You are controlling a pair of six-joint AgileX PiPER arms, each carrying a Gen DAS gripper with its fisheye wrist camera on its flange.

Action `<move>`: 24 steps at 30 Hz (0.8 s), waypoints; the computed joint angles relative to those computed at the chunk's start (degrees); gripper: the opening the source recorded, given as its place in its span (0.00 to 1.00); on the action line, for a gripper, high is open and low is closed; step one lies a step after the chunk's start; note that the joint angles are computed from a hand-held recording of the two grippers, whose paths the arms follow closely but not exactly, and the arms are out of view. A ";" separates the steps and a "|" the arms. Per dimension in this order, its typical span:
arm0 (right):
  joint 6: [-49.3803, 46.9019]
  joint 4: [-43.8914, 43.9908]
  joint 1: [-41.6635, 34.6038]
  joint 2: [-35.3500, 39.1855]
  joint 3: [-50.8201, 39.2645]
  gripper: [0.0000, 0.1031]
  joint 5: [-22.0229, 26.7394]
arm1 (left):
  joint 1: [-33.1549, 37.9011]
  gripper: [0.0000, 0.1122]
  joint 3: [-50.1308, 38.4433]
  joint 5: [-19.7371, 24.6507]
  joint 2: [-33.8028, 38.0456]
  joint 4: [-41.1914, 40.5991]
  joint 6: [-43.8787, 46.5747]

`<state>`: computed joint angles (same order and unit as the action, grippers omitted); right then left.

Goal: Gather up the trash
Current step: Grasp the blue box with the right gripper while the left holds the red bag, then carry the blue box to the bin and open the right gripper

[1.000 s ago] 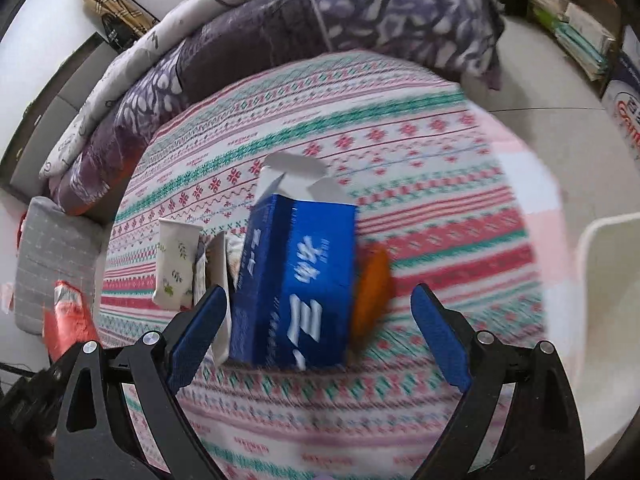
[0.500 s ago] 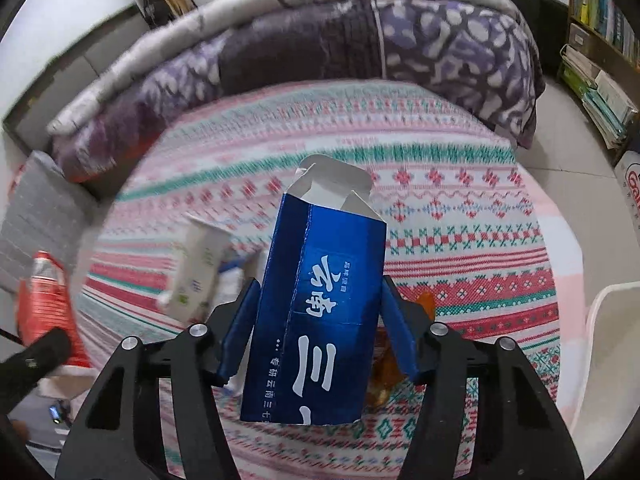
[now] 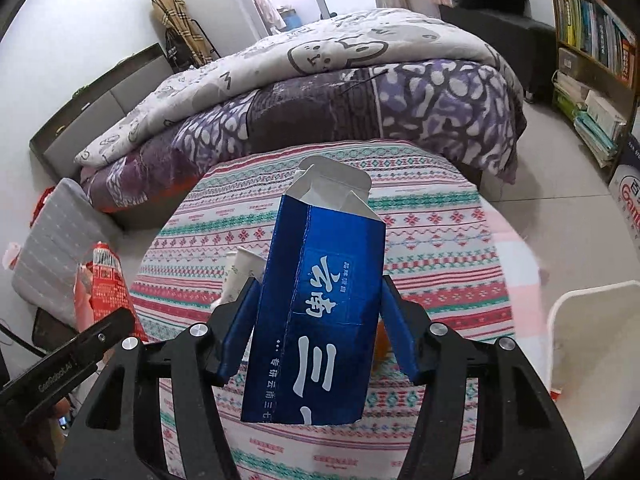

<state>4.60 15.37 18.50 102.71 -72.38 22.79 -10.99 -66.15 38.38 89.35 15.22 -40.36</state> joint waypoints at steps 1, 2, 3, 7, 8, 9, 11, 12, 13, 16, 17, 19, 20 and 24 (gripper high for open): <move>-0.49 0.26 -0.40 -0.53 0.55 0.55 0.07 | -0.44 0.48 0.06 -0.06 0.02 0.05 -0.09; -0.94 0.51 -0.74 -0.91 0.97 0.55 0.12 | -1.02 0.48 -0.02 -0.06 0.14 -0.19 -0.07; -1.68 1.01 -1.15 -1.30 1.34 0.55 0.22 | -1.48 0.48 -0.21 -0.08 0.35 -0.73 0.23; -4.13 2.07 -2.77 -2.59 2.35 0.56 0.48 | -2.83 0.48 -0.96 -0.03 1.28 -1.53 0.14; -4.92 2.73 -3.20 -2.82 2.47 0.56 0.71 | -3.19 0.48 -1.28 0.07 1.62 -1.66 0.06; -5.54 3.21 -3.61 -3.11 2.69 0.56 0.87 | -3.50 0.48 -1.49 0.09 1.87 -1.84 0.01; -6.24 3.19 -4.30 -3.82 3.27 0.56 1.00 | -4.04 0.48 -1.87 0.08 2.22 -2.02 -0.14; -6.08 2.59 -4.47 -4.14 3.60 0.56 0.87 | -4.52 0.48 -2.00 0.10 2.33 -1.68 -0.56; -5.71 1.61 -4.64 -4.51 3.95 0.56 0.80 | -4.86 0.48 -2.09 0.09 2.39 -1.39 -0.81; -5.20 0.44 -5.70 -5.37 4.75 0.56 0.78 | -6.02 0.48 -2.64 0.08 2.80 -0.75 -1.73; -5.37 0.54 -6.16 -5.64 4.88 0.56 0.94 | -6.49 0.48 -2.90 0.03 2.99 -0.69 -1.96; -5.62 0.77 -7.24 -6.12 4.95 0.57 1.39 | -7.15 0.48 -3.33 -0.01 3.29 -0.52 -2.23; -5.65 0.80 -7.84 -6.35 4.82 0.57 1.86 | -7.65 0.48 -3.60 -0.04 3.47 -0.21 -2.54; -4.06 -1.05 -10.54 -7.79 4.08 0.57 4.41 | -9.44 0.48 -4.80 0.06 4.38 0.94 -3.52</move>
